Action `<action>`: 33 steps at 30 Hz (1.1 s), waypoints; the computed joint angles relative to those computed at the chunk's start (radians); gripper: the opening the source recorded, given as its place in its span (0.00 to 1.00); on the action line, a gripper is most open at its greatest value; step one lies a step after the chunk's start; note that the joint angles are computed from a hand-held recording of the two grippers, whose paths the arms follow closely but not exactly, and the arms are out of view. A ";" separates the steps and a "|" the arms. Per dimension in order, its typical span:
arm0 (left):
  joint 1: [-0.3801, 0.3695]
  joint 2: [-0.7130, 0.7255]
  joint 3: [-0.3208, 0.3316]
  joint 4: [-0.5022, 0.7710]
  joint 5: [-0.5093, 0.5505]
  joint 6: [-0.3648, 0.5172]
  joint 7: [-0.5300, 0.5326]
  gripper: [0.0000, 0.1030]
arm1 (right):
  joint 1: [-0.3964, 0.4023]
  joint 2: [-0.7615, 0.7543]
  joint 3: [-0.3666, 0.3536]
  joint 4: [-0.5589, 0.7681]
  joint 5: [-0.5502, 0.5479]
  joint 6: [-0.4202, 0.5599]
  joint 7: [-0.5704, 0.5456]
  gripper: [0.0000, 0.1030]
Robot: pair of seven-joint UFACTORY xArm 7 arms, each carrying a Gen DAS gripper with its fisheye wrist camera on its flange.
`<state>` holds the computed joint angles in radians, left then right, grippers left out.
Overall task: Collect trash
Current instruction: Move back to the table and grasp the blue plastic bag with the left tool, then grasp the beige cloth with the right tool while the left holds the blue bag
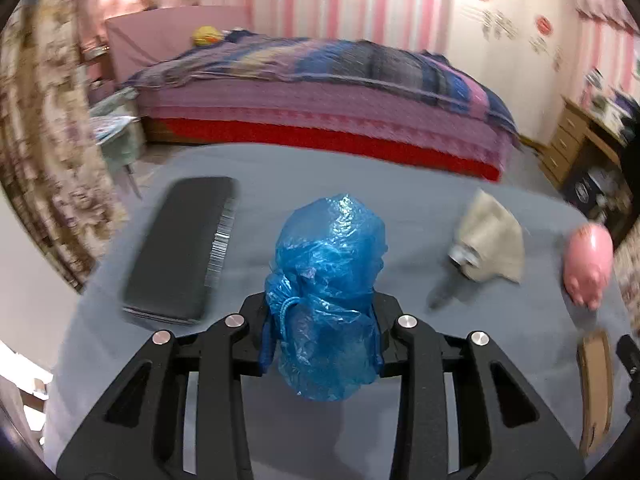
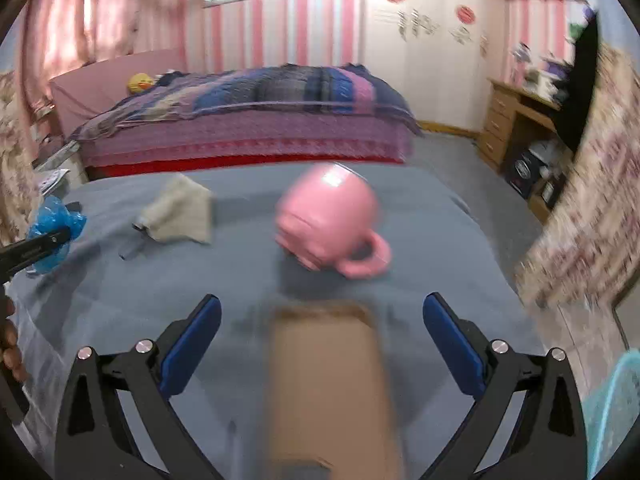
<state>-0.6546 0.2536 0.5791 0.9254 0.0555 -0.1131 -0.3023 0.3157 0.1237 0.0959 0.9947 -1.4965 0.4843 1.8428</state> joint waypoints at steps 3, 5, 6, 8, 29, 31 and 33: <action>0.018 0.001 0.023 0.007 -0.003 0.013 -0.010 0.33 | 0.019 0.131 0.001 0.158 0.054 -0.022 -0.084 0.96; 0.007 0.021 0.059 0.017 0.007 0.012 -0.025 0.33 | 0.048 0.234 -0.026 0.282 0.130 -0.063 -0.176 0.96; 0.030 0.028 0.043 0.027 0.006 0.014 -0.026 0.33 | 0.036 0.264 -0.005 0.322 0.145 -0.054 -0.206 0.96; 0.153 0.026 -0.065 0.040 -0.002 0.015 -0.016 0.33 | 0.078 0.363 -0.036 0.447 0.232 -0.048 -0.327 0.96; 0.494 -0.038 -0.442 0.028 -0.003 0.035 0.014 0.33 | 0.280 0.380 -0.295 0.441 0.343 -0.250 -0.510 0.32; 0.432 -0.053 -0.397 0.017 0.018 0.029 -0.007 0.33 | 0.339 0.266 -0.358 0.314 0.203 -0.232 -0.366 0.32; 0.441 -0.072 -0.438 0.005 0.016 0.027 -0.004 0.33 | 0.351 0.180 -0.361 0.230 0.114 -0.190 -0.286 0.32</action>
